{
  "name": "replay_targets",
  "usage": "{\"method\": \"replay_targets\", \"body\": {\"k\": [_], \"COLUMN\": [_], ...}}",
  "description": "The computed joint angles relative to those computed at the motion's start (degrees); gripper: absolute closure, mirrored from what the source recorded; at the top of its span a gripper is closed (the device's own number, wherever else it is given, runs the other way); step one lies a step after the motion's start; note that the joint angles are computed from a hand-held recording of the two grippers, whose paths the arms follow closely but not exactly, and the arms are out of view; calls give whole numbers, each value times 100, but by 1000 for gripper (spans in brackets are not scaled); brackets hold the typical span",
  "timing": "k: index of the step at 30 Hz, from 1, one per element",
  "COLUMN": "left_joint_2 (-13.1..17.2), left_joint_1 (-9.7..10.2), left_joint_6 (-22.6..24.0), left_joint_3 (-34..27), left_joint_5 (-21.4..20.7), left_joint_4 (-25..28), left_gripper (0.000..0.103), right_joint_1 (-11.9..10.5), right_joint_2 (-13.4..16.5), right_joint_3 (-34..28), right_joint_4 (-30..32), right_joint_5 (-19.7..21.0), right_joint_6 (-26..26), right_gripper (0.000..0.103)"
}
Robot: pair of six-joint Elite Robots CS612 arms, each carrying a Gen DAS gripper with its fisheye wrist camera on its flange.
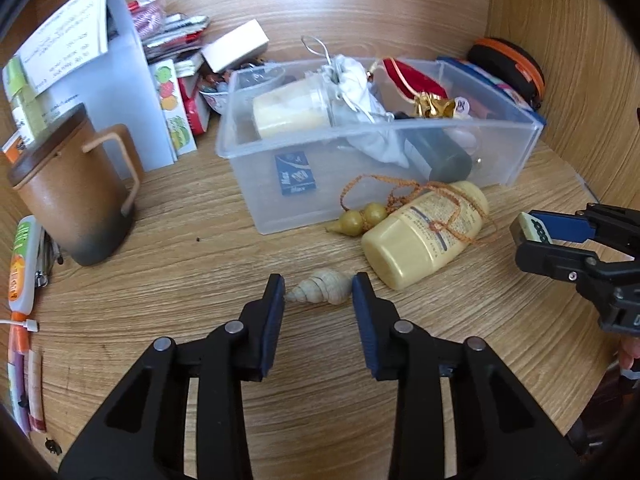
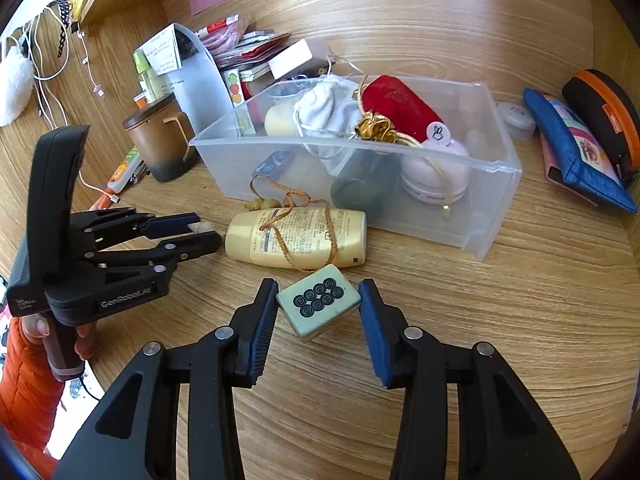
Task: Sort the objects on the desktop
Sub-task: 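Grasp the white dotted tile with the right tool while the left tool approaches the seashell, then grasp the small seashell with the left tool while the right tool holds the tile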
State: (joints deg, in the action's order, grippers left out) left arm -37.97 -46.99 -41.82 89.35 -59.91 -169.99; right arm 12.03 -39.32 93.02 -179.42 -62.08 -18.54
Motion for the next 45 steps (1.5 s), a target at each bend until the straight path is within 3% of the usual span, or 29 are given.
{"method": "replay_targets", "body": {"k": [19, 40, 45], "left_joint_2": [-347, -462, -542], "left_joint_1": [-218, -199, -115], "left_joint_6": [83, 383, 1], "left_joint_3": [349, 332, 503], "left_joint_5": [882, 1335, 1426], "left_joint_4": [-639, -1015, -771], "left_gripper": [69, 70, 70], "right_joint_1": [-31, -172, -172], "right_joint_2": [-245, -369, -338], "right_joint_3": [183, 130, 57], "right_joint_4": [-733, -1280, -1232], "right_joint_5": [-218, -134, -112], "right_joint_6": [39, 268, 278], "right_gripper": [65, 65, 65]}}
